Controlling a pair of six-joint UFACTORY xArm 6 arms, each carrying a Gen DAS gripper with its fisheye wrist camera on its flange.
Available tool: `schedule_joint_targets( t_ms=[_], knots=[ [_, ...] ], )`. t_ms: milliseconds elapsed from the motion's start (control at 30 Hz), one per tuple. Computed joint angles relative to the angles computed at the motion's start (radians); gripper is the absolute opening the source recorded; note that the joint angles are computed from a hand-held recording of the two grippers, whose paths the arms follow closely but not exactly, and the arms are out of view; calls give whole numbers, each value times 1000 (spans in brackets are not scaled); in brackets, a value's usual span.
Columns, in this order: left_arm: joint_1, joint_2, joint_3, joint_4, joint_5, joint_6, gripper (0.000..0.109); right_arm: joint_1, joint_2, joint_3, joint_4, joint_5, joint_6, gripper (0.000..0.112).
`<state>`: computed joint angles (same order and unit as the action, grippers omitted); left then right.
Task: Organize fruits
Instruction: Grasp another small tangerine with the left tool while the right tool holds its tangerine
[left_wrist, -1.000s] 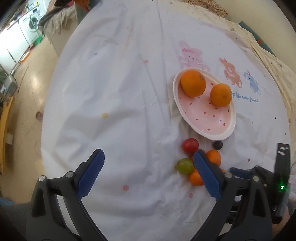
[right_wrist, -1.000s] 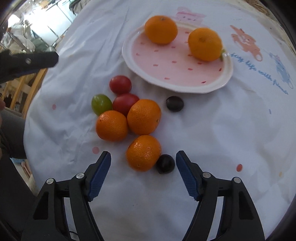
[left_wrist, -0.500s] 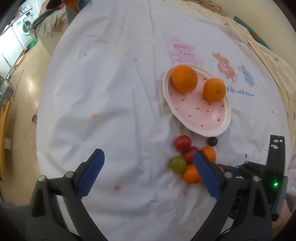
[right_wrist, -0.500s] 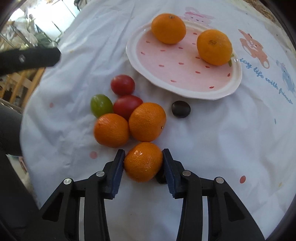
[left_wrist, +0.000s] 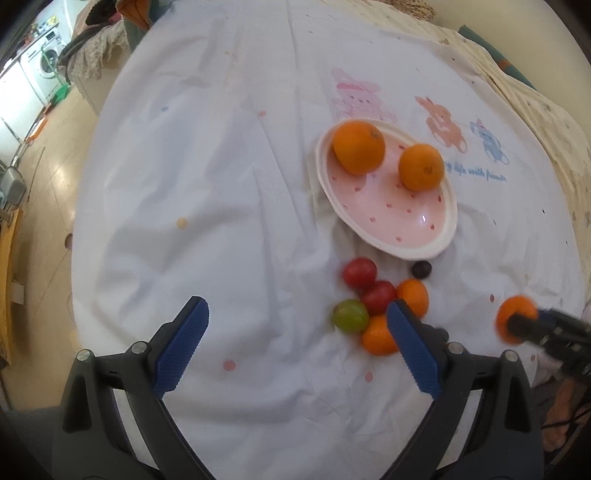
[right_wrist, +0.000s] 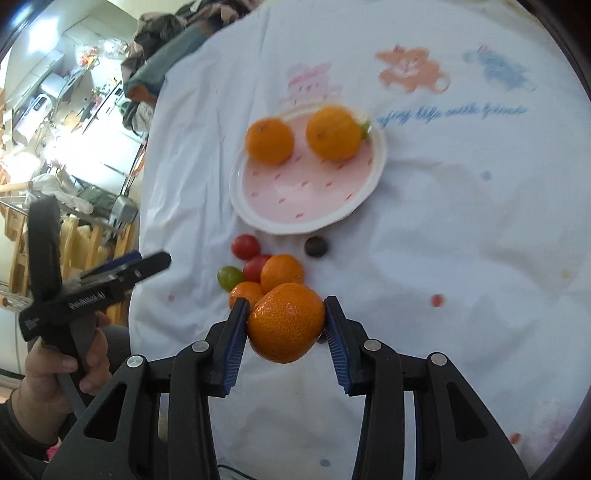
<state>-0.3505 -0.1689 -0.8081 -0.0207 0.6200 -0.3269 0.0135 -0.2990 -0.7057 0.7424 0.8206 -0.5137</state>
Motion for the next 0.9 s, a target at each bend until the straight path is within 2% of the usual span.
schedule_joint_targets(
  t_ms=[100,200,300,367,500,567,733,833,900],
  knots=[
    [-30,-2,12,6,29,-18,95,-9,-52,42,4,-42,24,43],
    [-65,-5,31,-17,45,-46,86,-27,-68,63,16,-81,68,43],
    [-112,0,52,-51,17,-75,76,-37,-57,59,20,-115,103,43],
    [-142,24,43,-50,9,-85,74,-63,-51,49,47,-97,91,43],
    [-184,85,11,32,-15,-164,67,-72,-44,44,34,-86,96,43],
    [-187,115,-11,60,-13,-198,61,-76,-45,43,50,-77,84,43],
    [-184,166,-53,114,-4,-275,56,-79,-43,37,70,-67,65,43],
    [-180,189,-73,85,11,-265,52,-78,-40,31,76,-61,58,43],
    [-181,181,-65,51,-6,-241,38,-73,-38,28,76,-60,52,43]
  ],
)
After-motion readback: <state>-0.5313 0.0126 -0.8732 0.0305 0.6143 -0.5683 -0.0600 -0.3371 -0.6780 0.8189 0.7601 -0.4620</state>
